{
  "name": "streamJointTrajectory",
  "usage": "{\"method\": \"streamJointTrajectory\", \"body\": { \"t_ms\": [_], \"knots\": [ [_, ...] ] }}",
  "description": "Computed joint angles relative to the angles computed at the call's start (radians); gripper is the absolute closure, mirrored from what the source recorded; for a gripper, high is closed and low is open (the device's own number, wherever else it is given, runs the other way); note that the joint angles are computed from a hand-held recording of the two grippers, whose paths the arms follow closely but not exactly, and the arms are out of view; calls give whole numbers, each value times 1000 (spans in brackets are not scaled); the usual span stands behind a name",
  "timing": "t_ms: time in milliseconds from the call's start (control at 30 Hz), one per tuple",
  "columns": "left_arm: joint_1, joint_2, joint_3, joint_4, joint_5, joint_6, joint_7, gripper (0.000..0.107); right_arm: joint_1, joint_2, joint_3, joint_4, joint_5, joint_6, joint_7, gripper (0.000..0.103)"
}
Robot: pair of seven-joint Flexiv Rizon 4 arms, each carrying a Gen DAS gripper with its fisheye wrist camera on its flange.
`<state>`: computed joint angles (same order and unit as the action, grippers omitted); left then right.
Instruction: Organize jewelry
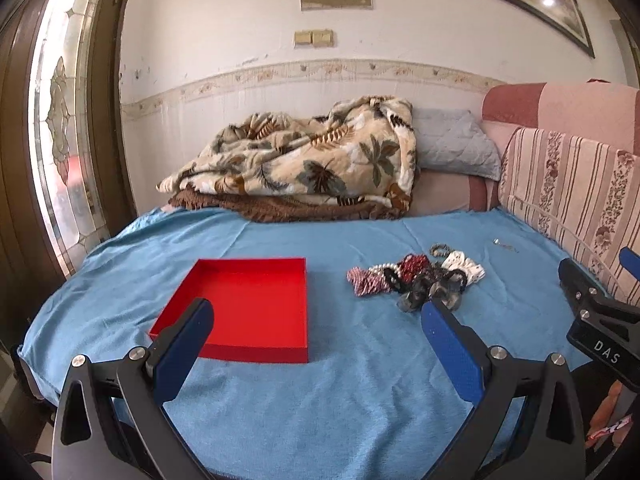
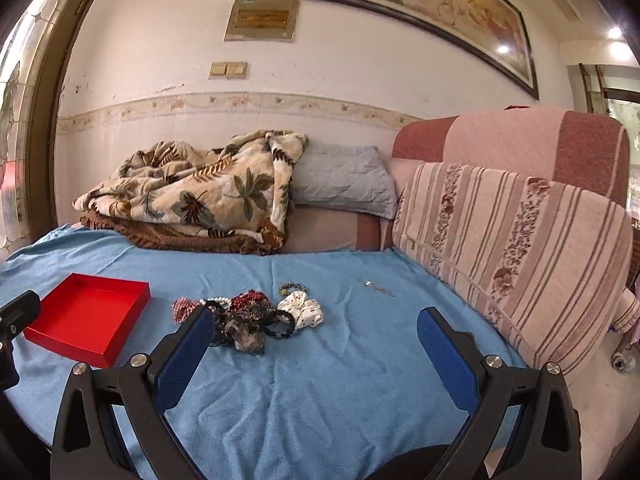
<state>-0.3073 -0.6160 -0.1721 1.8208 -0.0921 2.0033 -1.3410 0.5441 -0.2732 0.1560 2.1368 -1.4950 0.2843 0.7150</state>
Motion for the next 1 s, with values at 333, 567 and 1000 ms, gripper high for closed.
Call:
{"method": "streamJointTrajectory", "body": {
  "t_ms": [333, 567, 1000],
  "knots": [
    [-121, -102, 128, -182, -94, -215, 74, 4, -114, -25, -46, 13, -20, 263, -7, 0],
    [-213, -178, 254, -317, -118, -339, 40, 4, -178, -43, -74, 22, -48, 378, 38, 0],
    [-235, -242, 313, -456, -11, -493, -65, 4, -253, -71, -104, -2, -140, 498, 42, 0]
  ]
}}
